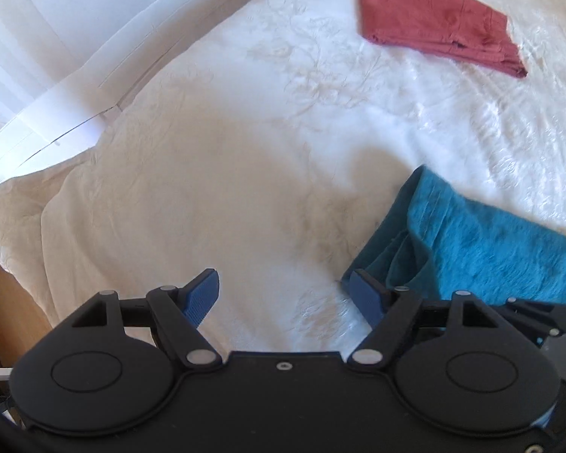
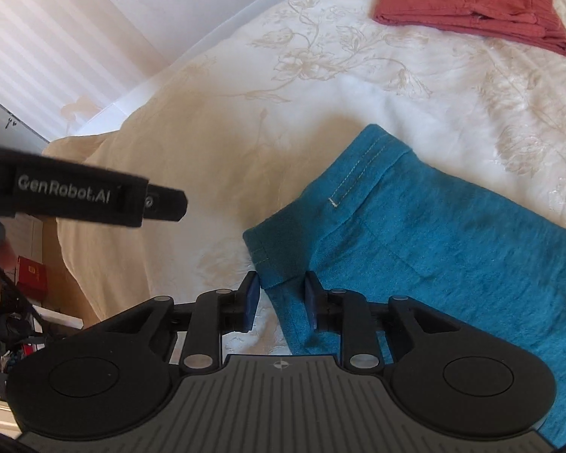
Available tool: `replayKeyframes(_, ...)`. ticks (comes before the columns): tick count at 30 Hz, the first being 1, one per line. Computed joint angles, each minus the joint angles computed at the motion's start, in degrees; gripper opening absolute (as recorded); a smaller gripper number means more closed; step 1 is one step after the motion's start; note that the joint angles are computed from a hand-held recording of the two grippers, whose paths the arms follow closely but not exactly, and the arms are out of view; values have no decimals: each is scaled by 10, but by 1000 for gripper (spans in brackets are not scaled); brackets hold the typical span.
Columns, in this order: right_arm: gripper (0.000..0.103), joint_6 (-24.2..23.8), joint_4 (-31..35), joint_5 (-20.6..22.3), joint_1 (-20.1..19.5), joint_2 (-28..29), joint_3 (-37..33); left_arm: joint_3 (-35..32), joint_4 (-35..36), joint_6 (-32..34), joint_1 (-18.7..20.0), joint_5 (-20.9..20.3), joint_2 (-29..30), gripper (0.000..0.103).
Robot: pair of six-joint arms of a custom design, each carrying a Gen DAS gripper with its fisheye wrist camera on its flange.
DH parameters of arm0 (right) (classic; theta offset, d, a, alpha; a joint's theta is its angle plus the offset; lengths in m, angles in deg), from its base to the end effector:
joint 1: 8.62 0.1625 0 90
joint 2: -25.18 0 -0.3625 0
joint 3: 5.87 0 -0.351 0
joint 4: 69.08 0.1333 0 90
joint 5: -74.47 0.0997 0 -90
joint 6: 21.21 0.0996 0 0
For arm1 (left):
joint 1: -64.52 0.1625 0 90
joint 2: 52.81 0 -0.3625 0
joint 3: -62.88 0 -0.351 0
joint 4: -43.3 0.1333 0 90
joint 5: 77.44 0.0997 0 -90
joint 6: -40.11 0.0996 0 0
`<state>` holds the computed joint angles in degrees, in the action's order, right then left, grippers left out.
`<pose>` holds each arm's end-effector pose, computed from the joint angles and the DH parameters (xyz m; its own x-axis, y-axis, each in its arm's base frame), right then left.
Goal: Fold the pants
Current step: 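Release the folded hem with the right gripper and withdraw both grippers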
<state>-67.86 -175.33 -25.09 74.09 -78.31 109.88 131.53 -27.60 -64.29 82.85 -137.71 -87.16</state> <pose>0.0695 -0.3766 0.3494 -0.7625 -0.6258 0.1643 -0.6233 0.7786 0.0727 -0.4924 -0.3556 0.0376 -0.5743 -0.4178 -0.7041 -0.0392 0.8731 -0.4860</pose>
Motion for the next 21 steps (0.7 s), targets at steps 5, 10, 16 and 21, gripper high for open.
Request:
replayKeyframes(5, 31, 5, 4, 25, -17, -20, -52, -73, -43, 65, 11, 55, 39, 78)
replayKeyframes(10, 32, -5, -44, -3, -48, -20, -103, -193, -100, 177, 32, 87, 129, 78)
replayKeyframes(16, 32, 31, -110, -12, -98, 4, -143, -329, -104, 274, 51, 79, 233, 81)
replayKeyframes(21, 32, 65, -161, -38, -122, 37, -165, -401, -71, 310, 64, 27, 305, 81)
